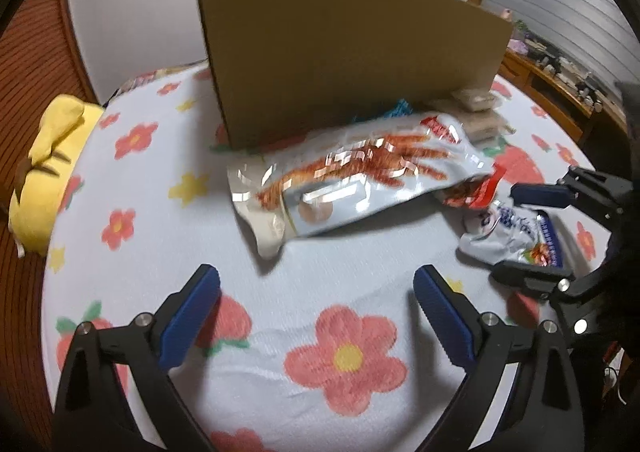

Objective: Organize snacks
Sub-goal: 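Grasp the clear chicken-feet pack with the left tool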

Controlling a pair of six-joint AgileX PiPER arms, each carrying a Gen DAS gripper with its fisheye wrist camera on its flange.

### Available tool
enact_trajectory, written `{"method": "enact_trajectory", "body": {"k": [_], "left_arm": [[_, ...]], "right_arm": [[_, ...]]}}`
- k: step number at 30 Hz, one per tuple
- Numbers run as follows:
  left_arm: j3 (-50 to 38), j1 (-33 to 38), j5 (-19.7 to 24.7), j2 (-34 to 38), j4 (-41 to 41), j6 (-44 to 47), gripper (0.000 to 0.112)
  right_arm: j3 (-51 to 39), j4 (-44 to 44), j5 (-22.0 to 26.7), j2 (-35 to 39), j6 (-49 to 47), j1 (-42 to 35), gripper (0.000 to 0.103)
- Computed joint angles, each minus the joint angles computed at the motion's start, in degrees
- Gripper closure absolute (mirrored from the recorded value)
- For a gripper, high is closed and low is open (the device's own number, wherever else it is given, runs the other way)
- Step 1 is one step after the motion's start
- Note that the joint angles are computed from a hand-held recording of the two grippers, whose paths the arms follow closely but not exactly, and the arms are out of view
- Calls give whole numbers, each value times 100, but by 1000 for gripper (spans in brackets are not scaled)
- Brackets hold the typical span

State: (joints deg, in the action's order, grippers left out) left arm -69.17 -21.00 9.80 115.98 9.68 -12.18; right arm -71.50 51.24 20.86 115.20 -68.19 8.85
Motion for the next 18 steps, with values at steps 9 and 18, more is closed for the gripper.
{"method": "enact_trajectory", "body": {"k": [9, 18], "left_arm": [[-1247, -29, 812, 305, -826, 1938, 18], [-2843, 86, 2026, 1090, -2603, 3913, 26]], "right_arm": [[133, 564, -84, -18, -573, -62, 28], [216, 891, -104, -39, -959, -109, 27]]}}
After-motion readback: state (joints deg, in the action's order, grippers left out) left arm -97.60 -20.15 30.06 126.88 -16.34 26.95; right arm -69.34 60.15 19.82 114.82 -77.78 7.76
